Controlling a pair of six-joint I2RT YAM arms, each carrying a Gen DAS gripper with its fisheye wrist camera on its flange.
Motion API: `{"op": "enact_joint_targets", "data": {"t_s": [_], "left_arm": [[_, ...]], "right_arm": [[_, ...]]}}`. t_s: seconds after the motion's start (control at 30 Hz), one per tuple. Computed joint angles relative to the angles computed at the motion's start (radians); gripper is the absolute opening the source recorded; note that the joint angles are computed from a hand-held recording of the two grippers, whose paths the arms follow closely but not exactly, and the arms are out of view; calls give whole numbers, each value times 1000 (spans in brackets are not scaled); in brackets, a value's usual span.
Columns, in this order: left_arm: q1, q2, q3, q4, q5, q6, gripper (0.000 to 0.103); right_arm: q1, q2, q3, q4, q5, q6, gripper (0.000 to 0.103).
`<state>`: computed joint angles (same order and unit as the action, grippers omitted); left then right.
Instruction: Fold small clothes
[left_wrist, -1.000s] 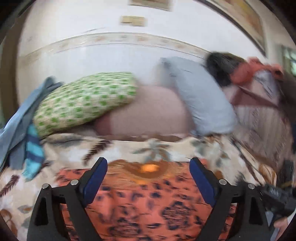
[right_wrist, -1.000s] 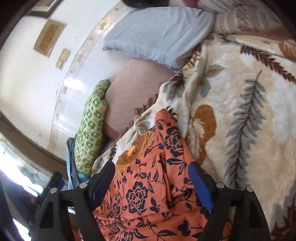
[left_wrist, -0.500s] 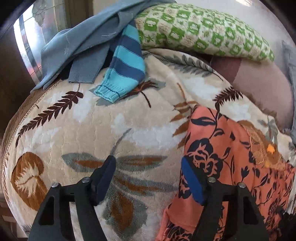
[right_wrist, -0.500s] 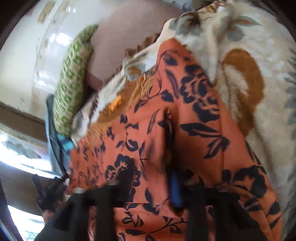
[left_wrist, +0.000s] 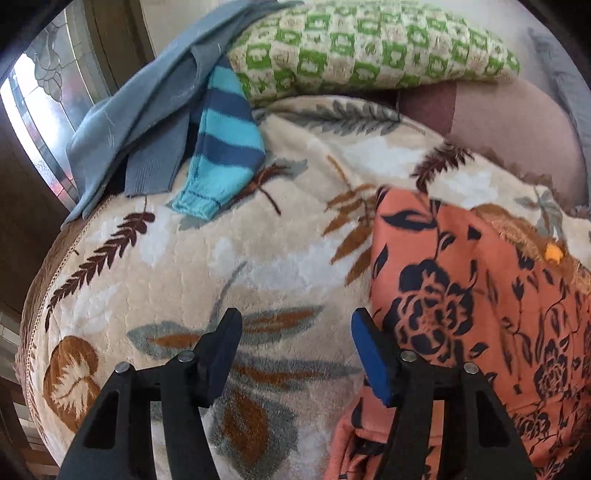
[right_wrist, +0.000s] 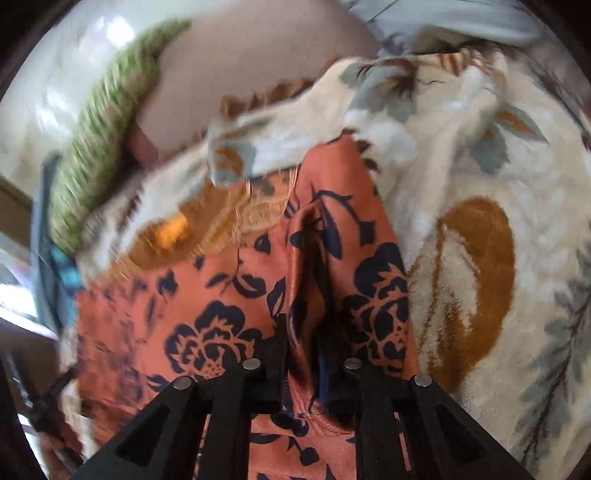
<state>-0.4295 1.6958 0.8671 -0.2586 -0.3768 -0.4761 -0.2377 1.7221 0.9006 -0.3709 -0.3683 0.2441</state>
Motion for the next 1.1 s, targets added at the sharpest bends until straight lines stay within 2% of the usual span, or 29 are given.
{"op": "enact_joint_targets", "data": {"t_s": [0.1, 0.2, 0.3, 0.33, 0.4, 0.47, 0.5, 0.53, 0.57, 0.6, 0.63, 0.73, 0.83, 0.93, 1.0, 1.1], "left_arm": [[-68, -37, -10, 30, -42, 35, 63], [-147, -15, 3, 47, -110, 65, 63], [-173, -18, -11, 107, -75, 89, 63], [-176, -16, -12, 121, -54, 102, 63], [-177, 30, 21, 88, -28, 117, 69], [-157, 137, 90, -2, 3, 99, 73], [-134, 170, 98, -7, 45, 81, 78], [-105, 161, 68, 41, 91, 53, 82], [-74, 153, 68, 31, 134, 25, 86], [-48, 140, 69, 16, 180, 12, 86], [-35, 120, 55, 23, 194, 0, 86], [-48, 58, 19, 16, 126, -29, 86], [-94, -54, -46, 13, 139, -37, 86], [-164, -199, -145, 19, 152, -11, 86], [-234, -279, -203, 2, 148, -31, 86], [-349, -321, -262, -28, 148, -70, 86]], "right_arm": [[-85, -110, -94, 36, -44, 48, 20], [-104, -217, -156, 58, 8, 67, 22], [-73, -258, -146, 59, -25, 42, 22], [-34, -256, -130, 60, -3, 39, 22], [51, -214, -90, 88, 54, 43, 22], [102, -114, -25, 89, 84, 65, 22], [115, -13, 51, 20, 127, 75, 22], [121, 65, 82, 10, 158, 94, 20], [105, 93, 75, 47, 128, 102, 20], [96, 70, 58, 68, 116, 106, 20], [91, 42, 58, 38, 107, 96, 20], [57, -80, -10, -16, 38, 32, 20], [47, -204, -99, -94, 6, -28, 20], [-16, -379, -216, -184, -86, -88, 20], [-74, -501, -266, -277, -122, -150, 20], [-140, -574, -287, -447, -196, -236, 20]]}}
